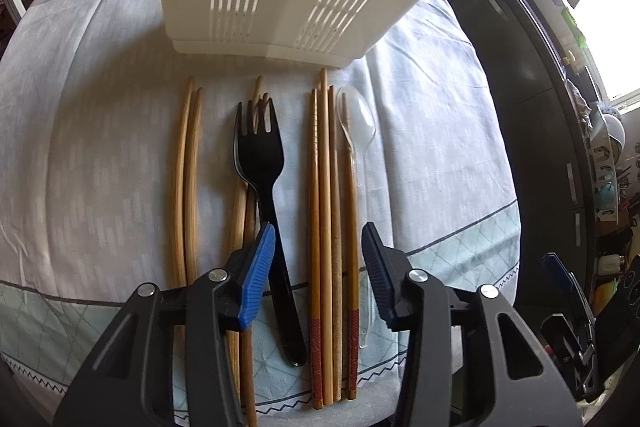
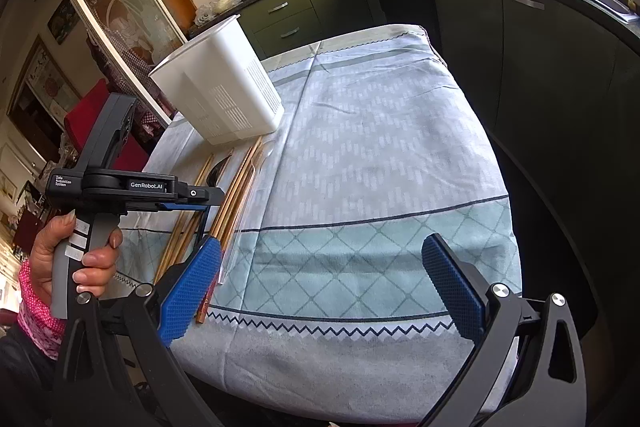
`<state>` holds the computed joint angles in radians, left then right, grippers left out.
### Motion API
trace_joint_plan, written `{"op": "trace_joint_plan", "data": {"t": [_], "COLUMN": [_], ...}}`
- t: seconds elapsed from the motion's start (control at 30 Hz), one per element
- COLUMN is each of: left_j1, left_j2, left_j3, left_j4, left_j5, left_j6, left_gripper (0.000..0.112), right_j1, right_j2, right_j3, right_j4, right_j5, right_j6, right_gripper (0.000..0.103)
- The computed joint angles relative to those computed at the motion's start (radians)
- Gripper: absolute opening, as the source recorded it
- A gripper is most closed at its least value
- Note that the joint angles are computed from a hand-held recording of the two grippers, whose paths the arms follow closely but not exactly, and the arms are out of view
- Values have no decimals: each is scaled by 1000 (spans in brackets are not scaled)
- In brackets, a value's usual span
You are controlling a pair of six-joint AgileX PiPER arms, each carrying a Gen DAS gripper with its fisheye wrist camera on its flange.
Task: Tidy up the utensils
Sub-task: 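Move the left gripper down to the black fork and close on it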
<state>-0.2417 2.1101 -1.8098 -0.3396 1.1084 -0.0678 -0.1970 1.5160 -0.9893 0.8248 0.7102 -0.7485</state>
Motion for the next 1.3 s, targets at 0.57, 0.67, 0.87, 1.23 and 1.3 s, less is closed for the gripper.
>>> {"op": "trace_joint_plan", "data": {"t": [0.57,0.67,0.87,1.23,1.3], "left_j1": [-70,-79,-102,-96,-85], "left_j2": [25,27,60,142,130], "left_j3": [-61,-64,-90,-218,-195], "left_j4": [166,145,174,162,148], "left_j5": [30,45,58,73,52], "left_j6": [-112,-95,-133,-163,-151], "left_gripper": [43,43,43,20,9], "right_j1": [5,2,11,47,55], "right_j2": [9,8,9,4,7], "right_j3": [5,6,5,0,-7], "right_j4": [11,15,14,-46,-61], "right_j5": [-12,-11,-9,-37,-38], "right_j6": [-29,-33,-35,8,22], "right_gripper": [99,99,99,99,99]}}
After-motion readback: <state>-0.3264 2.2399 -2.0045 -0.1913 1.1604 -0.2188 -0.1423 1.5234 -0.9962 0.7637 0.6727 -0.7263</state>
